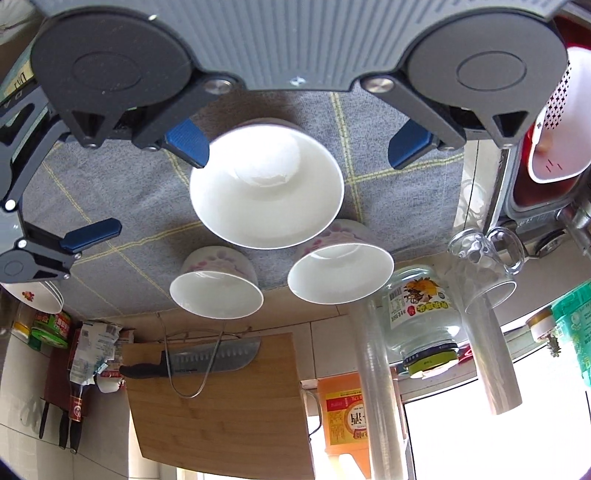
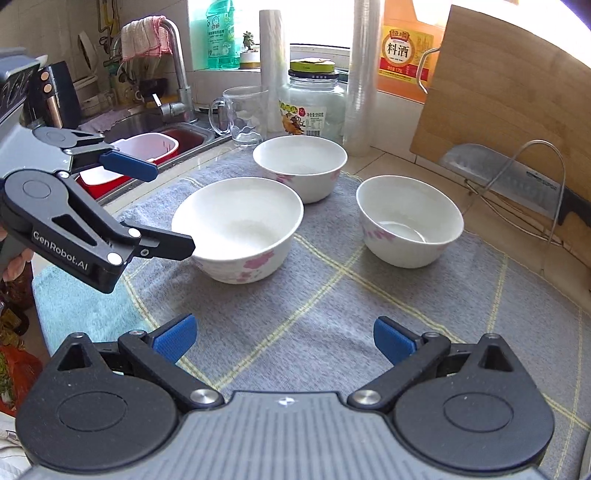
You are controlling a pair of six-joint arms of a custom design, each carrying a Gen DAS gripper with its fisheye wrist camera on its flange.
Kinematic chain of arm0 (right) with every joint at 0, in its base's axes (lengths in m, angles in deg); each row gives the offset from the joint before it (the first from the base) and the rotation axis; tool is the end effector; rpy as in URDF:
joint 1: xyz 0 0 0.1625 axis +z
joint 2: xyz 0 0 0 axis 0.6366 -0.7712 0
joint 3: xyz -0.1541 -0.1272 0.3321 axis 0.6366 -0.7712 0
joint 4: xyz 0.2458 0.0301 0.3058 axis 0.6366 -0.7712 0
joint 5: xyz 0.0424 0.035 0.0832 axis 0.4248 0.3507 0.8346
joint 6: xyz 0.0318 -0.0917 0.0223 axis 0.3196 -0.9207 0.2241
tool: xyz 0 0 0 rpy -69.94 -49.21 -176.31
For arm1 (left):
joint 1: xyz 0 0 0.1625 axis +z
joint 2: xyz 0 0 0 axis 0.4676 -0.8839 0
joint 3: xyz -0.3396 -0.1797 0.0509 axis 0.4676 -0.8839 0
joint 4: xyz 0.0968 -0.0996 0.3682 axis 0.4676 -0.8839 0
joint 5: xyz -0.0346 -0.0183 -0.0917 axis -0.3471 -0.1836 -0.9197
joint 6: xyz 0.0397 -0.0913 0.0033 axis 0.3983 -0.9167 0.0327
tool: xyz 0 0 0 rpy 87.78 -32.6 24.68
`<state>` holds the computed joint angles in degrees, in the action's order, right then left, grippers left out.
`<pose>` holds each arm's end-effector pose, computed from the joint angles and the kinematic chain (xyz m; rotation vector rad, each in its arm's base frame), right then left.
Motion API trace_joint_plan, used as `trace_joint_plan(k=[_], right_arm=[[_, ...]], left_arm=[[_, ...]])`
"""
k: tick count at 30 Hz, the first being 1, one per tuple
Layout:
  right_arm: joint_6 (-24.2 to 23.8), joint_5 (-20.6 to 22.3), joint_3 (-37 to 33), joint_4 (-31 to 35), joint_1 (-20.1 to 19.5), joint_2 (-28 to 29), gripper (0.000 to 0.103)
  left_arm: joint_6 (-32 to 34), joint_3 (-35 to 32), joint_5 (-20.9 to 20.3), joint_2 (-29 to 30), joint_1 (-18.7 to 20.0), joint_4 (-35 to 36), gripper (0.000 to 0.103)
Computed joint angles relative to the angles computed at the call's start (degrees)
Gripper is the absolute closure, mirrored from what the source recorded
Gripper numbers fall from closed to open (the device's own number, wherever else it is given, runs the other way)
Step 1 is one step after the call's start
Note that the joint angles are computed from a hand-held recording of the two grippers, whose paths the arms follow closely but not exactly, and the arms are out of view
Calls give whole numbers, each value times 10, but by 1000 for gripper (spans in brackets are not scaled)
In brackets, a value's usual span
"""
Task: Organize plates and bowls
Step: 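Close the left gripper on the rim of a pink-flowered white bowl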
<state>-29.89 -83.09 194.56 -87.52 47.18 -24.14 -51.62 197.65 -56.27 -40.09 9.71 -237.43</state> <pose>0.0786 -0.4460 0.2729 0.8559 -2.3426 0.6552 -0.3185 -0.4917 0.0699 1.1156 2.2920 -0.6290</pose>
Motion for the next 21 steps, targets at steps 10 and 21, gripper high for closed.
trace_joint_plan(k=[10, 21], right_arm=[[-15, -24, -12, -103, 26, 93, 0], [-40, -18, -18, -145, 26, 126, 5]], left_arm=[[54, -98, -122, 17, 60, 118, 2], [97, -174, -152, 52, 83, 198, 13]])
